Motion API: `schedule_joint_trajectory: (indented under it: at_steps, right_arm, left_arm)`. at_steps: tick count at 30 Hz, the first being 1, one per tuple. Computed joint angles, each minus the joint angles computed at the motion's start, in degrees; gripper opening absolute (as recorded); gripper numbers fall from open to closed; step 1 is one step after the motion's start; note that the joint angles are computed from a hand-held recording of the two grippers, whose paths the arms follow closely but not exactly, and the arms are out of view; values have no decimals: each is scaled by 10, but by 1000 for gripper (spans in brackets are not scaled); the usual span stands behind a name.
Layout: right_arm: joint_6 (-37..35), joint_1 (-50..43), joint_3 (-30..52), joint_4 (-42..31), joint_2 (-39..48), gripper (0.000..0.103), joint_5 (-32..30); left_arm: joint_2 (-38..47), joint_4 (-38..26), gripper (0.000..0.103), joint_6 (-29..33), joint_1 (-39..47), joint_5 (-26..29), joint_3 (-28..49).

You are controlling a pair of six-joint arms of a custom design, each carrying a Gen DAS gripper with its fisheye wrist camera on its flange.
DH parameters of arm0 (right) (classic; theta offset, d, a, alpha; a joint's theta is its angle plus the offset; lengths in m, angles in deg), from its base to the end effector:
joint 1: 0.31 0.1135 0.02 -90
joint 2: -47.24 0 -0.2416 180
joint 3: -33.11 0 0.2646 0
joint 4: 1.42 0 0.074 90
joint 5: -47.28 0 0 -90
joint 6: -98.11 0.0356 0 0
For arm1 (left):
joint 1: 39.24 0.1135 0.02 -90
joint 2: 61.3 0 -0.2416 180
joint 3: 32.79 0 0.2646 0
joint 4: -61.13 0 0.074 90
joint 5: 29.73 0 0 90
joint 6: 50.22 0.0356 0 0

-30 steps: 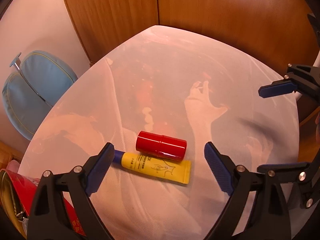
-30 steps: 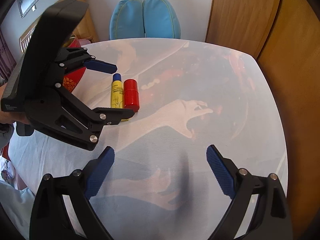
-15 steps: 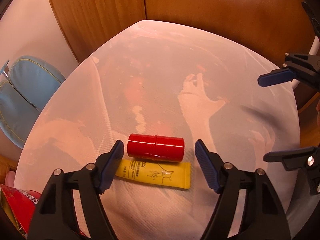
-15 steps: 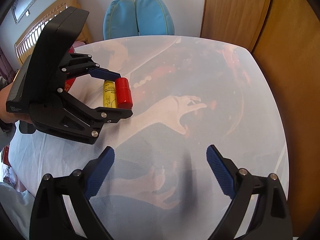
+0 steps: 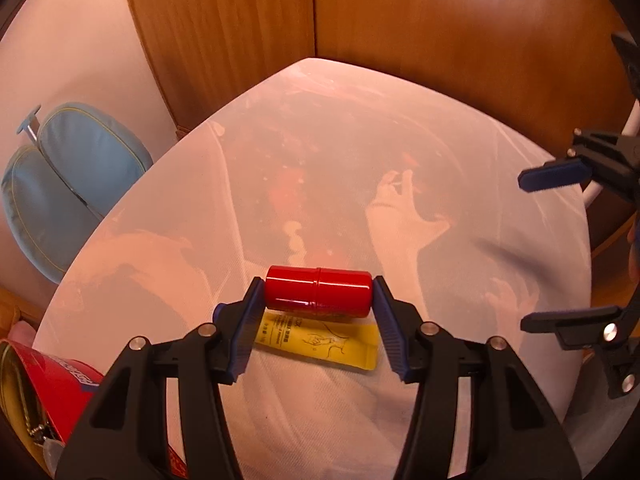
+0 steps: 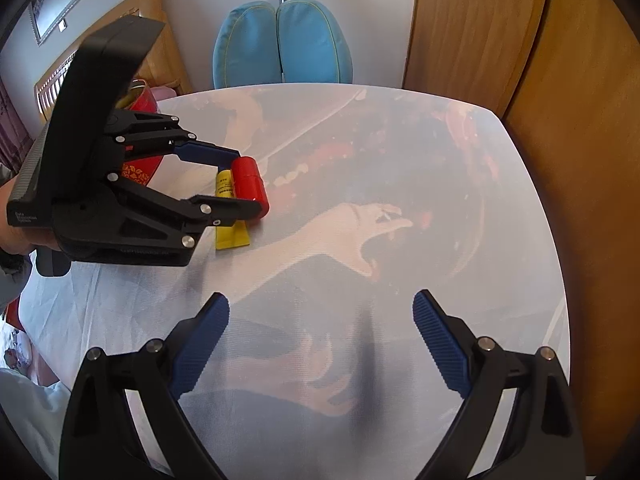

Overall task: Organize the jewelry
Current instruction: 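Carry the red lipstick into the red tin and open the left gripper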

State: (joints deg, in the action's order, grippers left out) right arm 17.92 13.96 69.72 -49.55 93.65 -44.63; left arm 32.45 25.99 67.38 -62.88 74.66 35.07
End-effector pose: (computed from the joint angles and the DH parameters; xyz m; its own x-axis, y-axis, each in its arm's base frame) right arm 0.1667 0.0436 0.1506 -0.8541 -0.0415 -0.5184 -0.1197 0.9857 0.1183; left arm 0.2955 -0.1390 0.1441 -0.4792 0.6996 -0.5300 0.8132 0.5811 0.0317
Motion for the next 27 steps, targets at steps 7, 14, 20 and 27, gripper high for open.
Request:
schedule_joint_trajectory:
  at_steps: [7,14,20,27]
  right_arm:
    - [6,15,33,9,18,94,-2]
    - [25,146,161,74,153,94,27]
    - [10,279,306,123,322,94,38]
    - [5,357,428,126,462,94,32]
  left_arm:
    - [-156,-33,54,-3,52,13,-41]
    - [-258,-106,54,56,245,59,-45]
    - [-207,-144,54,137,451,79,-26]
    - [-138,-122,54,178,542,79,-18]
